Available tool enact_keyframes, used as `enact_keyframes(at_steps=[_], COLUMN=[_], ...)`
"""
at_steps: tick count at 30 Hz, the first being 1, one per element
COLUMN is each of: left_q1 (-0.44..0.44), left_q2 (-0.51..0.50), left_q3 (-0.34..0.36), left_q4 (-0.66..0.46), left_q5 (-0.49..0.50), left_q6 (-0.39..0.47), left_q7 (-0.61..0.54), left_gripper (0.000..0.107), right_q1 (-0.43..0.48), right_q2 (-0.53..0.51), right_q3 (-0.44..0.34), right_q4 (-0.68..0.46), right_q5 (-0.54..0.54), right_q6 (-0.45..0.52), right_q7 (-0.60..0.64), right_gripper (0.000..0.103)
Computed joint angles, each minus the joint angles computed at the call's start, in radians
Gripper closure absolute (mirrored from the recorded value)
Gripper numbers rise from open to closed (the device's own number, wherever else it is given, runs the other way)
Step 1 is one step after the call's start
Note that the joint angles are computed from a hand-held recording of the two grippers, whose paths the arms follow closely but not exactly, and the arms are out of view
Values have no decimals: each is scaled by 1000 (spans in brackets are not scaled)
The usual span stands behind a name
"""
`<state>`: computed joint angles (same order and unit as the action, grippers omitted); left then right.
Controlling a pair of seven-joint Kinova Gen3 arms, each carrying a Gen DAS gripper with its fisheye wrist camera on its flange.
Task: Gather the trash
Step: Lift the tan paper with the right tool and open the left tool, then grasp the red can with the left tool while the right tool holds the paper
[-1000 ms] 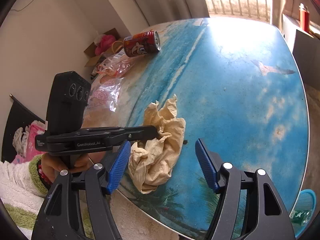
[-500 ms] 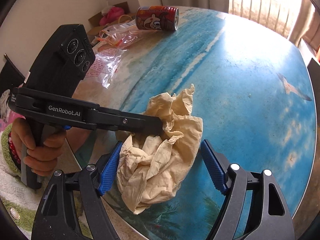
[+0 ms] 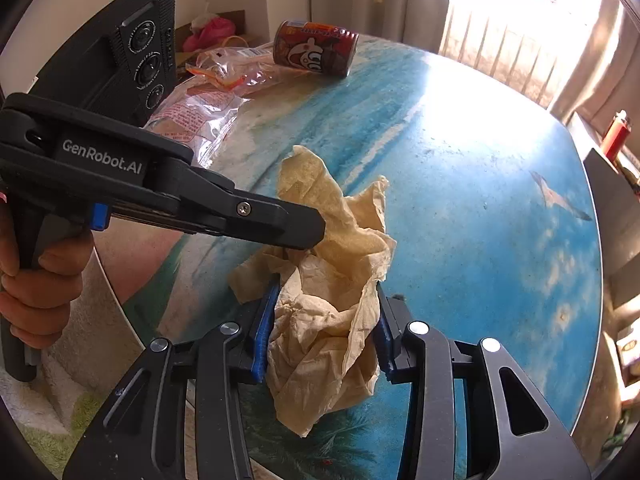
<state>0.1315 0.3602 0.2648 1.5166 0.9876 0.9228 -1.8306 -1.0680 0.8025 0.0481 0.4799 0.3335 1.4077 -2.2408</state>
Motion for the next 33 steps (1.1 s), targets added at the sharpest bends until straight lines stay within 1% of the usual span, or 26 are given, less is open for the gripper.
enact_keyframes(at_steps=[2,3,5,6,7,8,9,11,12,13,14,15,16,17,18,19,22,23,24,25,26,28,29,30,31,33], left_q1=[-2,9,60,79,82,72,49,1,-3,8,35,77,120,163,199,235,354,388,404,406,427,490,507,509,501,452], left_q2=[-21,-32,-59,-71,-85,-97,-107,-128,-138,-147,-157,-165,-172,-176,-171,-158,-98,-72,-40,-7,31,111,151,188,223,284], left_q3=[-5,-23,-94,-113,-115,-98,-64,2,14,7,-19,-63,-109,-156,-202,-248,-387,-424,-442,-445,-466,-548,-571,-576,-563,-484], left_q4=[12,15,10,2,-2,-6,-14,-30,-45,-65,-84,-106,-130,-151,-181,-228,-367,-413,-459,-506,-552,-645,-691,-737,-784,-876], left_q5=[7,7,7,-11,-29,-51,-80,-143,-182,-222,-263,-304,-344,-385,-426,-466,-588,-629,-670,-710,-751,-832,-873,-914,-954,-1011], left_q6=[-8,-7,11,11,7,1,-8,-24,-28,-29,-34,-39,-41,-49,-41,-16,25,44,67,92,111,154,172,191,208,256], left_q7=[-19,-25,-36,-27,-28,-28,-21,-8,2,13,23,32,39,41,33,28,4,-8,-33,-67,-102,-182,-223,-264,-289,-319], left_gripper=[105,105,105,105,105,104,104,104,103,98,95,85,72,65,54,45,32,29,23,22,21,20,20,20,20,20], right_q1=[-6,-11,-21,-26,-31,-36,-42,-48,-48,-48,-46,-44,-42,-38,-37,-35,-32,-27,-23,-19,-16,-12,-6,-3,0,6], right_q2=[-1,-3,0,1,4,7,8,3,-3,-16,-35,-54,-77,-99,-120,-138,-172,-177,-182,-186,-191,-198,-193,-196,-196,-198], right_q3=[3,6,10,12,16,20,25,32,36,38,38,38,36,31,27,22,7,2,-4,-9,-13,-21,-25,-27,-29,-33], right_q4=[1,4,0,0,-4,-9,-12,-3,8,33,70,106,147,189,225,257,313,322,328,333,341,353,346,351,352,355], right_q5=[3,7,15,18,22,26,32,39,43,48,52,58,64,70,80,91,125,134,141,146,151,160,160,161,161,158], right_q6=[-1,0,2,2,6,11,18,21,18,6,-14,-34,-56,-80,-100,-116,-135,-139,-141,-145,-151,-166,-169,-174,-178,-183], right_q7=[-9,-14,-27,-37,-49,-62,-79,-126,-153,-186,-222,-260,-298,-331,-361,-386,-430,-437,-444,-450,-457,-469,-467,-470,-471,-474], right_gripper=[73,77,82,86,88,89,92,93,94,94,94,94,94,94,95,95,94,94,94,94,94,94,94,94,94,94])
